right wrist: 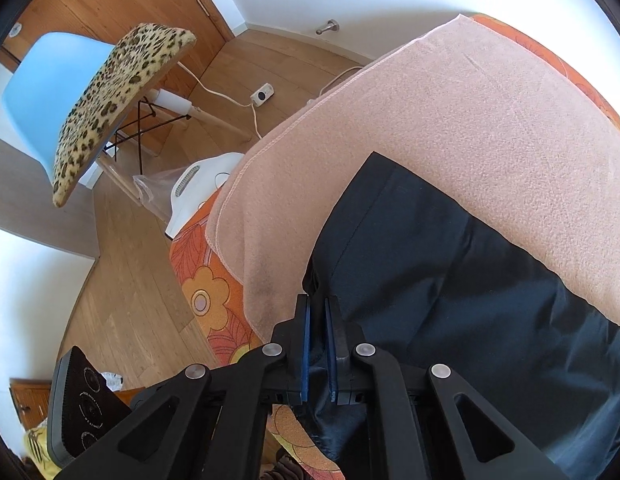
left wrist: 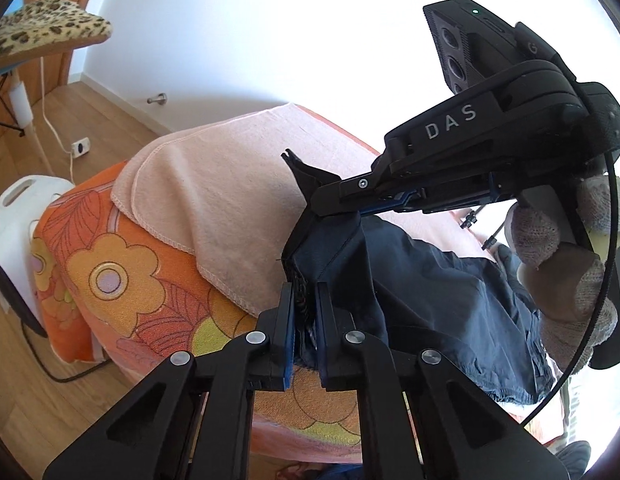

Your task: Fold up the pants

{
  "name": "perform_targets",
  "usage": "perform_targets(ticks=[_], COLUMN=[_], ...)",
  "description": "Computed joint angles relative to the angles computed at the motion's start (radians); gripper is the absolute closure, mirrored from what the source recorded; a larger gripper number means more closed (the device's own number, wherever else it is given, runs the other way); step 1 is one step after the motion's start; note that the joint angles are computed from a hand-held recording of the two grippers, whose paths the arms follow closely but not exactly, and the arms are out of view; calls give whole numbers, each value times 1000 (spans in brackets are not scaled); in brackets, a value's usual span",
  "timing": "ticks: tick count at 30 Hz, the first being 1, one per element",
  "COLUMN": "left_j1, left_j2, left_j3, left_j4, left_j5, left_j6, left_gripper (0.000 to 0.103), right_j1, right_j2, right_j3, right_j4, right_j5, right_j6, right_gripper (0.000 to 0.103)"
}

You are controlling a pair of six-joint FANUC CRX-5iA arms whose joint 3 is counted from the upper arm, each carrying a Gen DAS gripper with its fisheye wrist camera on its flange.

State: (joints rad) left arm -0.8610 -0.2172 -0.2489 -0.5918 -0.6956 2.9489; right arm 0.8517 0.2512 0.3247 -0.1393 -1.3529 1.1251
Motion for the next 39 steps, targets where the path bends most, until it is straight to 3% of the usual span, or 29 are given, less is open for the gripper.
perform_targets(ticks=[1, 7, 11, 13, 14, 15, 16, 17, 18, 19, 21, 25, 28, 30, 32, 33, 39], left_j1=[-13, -35, -36, -48, -54, -54, -56, -62, -65, -61, -50, -8, 32, 79, 93, 93, 79], left_j2=[3, 27, 32, 37, 39, 38, 38, 37, 36, 34, 27, 38, 26, 10, 8, 10, -49], left_j3=[9, 35, 36, 47, 52, 52, 55, 59, 60, 58, 46, 39, 3, -45, -52, -46, -29], left_j4=[-20, -50, -54, -67, -70, -70, -67, -71, -76, -72, -66, -1, 43, 112, 136, 140, 6], left_j5=[-4, 7, 20, 4, -5, -9, -19, -39, -53, -61, -62, -50, 48, 176, 221, 226, 191], left_j6=[3, -20, -22, -28, -37, -49, -58, -53, -35, -17, 24, 25, 21, -26, -61, -83, -8], left_gripper=[96, 96, 96, 96, 96, 96, 96, 94, 86, 71, 54, 53, 53, 57, 88, 96, 97], right_j1=[-5, 17, 48, 60, 60, 59, 52, 46, 42, 38, 28, 2, -9, -15, -20, -23, -55], right_j2=[4, 104, 187, 227, 243, 250, 251, 243, 232, 218, 197, 156, 129, 115, 105, 101, 46], right_j3=[10, 123, 201, 231, 243, 244, 244, 234, 220, 204, 184, 159, 145, 139, 133, 132, 121], right_j4=[-7, 61, 124, 152, 155, 155, 141, 129, 123, 118, 106, 68, 52, 43, 43, 44, -13], right_j5=[-10, -112, -183, -223, -241, -248, -248, -235, -220, -206, -185, -153, -135, -127, -121, -119, -49], right_j6=[8, 28, 54, 62, 61, 56, 54, 47, 42, 40, 31, 7, -3, -8, -15, -17, -41], right_gripper=[97, 56, 52, 53, 59, 70, 89, 91, 95, 98, 99, 100, 101, 101, 101, 101, 102])
